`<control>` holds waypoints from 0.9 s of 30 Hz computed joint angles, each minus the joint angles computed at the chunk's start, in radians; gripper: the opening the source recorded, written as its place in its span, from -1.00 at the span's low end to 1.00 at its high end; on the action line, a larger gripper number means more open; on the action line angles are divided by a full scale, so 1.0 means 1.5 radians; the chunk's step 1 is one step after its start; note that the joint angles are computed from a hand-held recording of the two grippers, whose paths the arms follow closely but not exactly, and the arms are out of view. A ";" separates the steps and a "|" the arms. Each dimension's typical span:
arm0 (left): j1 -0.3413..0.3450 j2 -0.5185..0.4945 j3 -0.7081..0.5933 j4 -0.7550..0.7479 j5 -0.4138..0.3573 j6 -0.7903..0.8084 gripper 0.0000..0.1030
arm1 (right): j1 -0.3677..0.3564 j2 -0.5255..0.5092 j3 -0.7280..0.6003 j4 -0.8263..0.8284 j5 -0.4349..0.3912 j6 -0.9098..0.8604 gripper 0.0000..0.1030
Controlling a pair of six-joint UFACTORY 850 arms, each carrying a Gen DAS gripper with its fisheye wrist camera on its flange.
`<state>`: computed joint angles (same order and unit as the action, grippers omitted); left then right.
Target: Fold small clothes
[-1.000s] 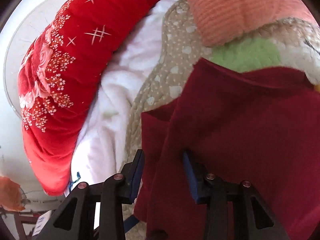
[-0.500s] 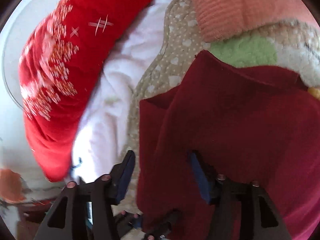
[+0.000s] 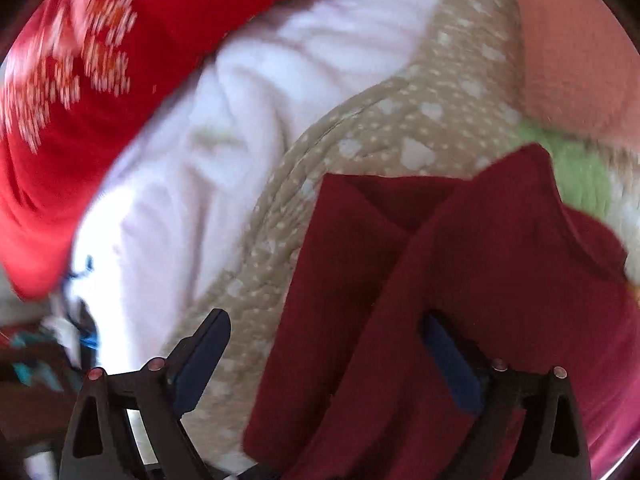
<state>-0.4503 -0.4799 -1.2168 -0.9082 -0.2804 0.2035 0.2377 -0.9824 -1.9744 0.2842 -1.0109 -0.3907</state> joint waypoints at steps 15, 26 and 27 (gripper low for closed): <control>-0.071 0.074 -0.015 -0.011 -0.030 0.037 -0.70 | -0.185 0.184 0.264 0.461 0.046 -0.197 -0.60; -0.179 -0.049 -0.219 0.070 -0.162 0.035 -0.70 | -0.359 0.276 0.350 0.478 0.076 -0.199 -0.65; -0.184 -0.054 -0.227 0.090 -0.173 0.021 -0.70 | -0.366 0.274 0.351 0.448 0.102 -0.188 -0.75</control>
<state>-0.7267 -0.5609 -1.5572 -0.7733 -0.5398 0.2350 -0.3110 -0.5710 -1.4477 0.9557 -0.8583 -0.6731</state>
